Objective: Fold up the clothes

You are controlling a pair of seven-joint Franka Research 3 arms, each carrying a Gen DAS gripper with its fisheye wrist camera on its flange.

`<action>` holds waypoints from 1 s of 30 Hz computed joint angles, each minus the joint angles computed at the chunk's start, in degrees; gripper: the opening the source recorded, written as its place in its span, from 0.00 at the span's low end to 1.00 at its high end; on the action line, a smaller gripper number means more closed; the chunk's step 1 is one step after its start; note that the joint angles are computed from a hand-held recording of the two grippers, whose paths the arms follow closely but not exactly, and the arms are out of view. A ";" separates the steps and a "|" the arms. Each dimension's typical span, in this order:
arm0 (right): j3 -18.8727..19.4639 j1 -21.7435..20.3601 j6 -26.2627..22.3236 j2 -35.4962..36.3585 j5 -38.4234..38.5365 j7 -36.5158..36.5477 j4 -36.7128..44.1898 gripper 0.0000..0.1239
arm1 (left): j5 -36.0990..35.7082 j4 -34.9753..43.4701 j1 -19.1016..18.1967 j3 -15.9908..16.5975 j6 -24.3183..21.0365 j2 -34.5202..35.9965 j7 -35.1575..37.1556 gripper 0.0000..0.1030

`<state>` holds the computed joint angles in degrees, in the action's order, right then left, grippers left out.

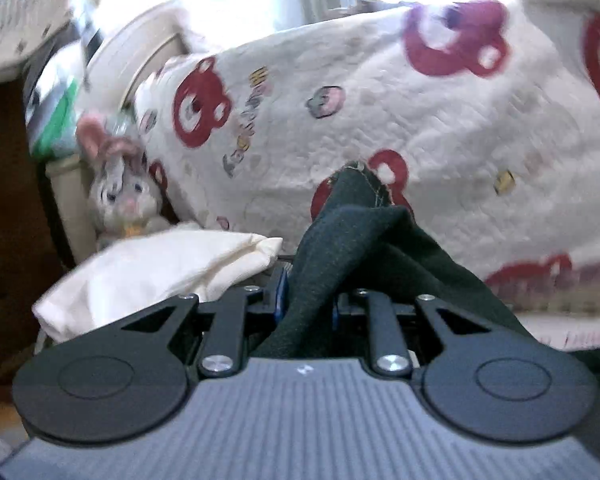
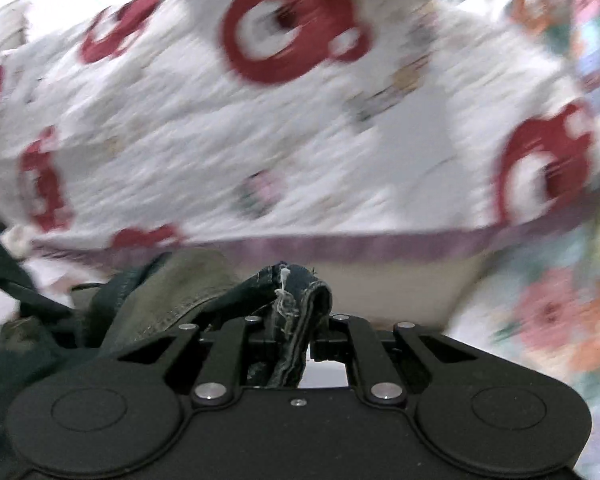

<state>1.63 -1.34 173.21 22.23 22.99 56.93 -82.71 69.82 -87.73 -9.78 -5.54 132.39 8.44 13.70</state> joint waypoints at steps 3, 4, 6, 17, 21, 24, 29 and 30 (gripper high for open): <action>-11.59 5.04 -1.03 3.43 -9.58 8.77 3.28 0.12 | -10.75 0.18 1.66 -0.30 1.76 2.96 3.16 0.40; -14.91 6.15 -1.52 4.82 -12.60 11.59 4.68 0.21 | -14.00 -0.59 1.92 -0.37 2.25 3.48 4.37 0.43; -16.62 5.10 -6.97 7.32 -15.04 14.39 7.42 0.29 | -20.90 -2.18 2.38 -0.79 3.38 4.49 7.23 0.43; -11.65 -3.57 -19.01 8.06 -16.22 27.52 7.56 0.34 | -19.13 -5.14 -1.39 -0.31 9.60 3.68 7.42 0.49; -4.69 -7.78 -18.67 5.39 -7.09 21.92 4.60 0.46 | -21.17 -5.25 -1.52 -1.31 18.56 5.14 9.28 0.53; 1.87 -12.00 -23.80 3.53 7.40 18.03 1.75 0.47 | -31.55 -4.83 -0.33 -4.76 24.78 7.98 22.13 0.55; 3.60 -12.85 -35.46 6.33 18.52 17.54 4.94 0.47 | -45.25 -4.12 0.66 -10.69 27.46 11.52 39.74 0.57; 2.82 -11.99 -36.55 6.96 17.71 16.87 6.25 0.47 | -47.28 -3.93 0.63 -11.46 27.16 12.05 42.16 0.57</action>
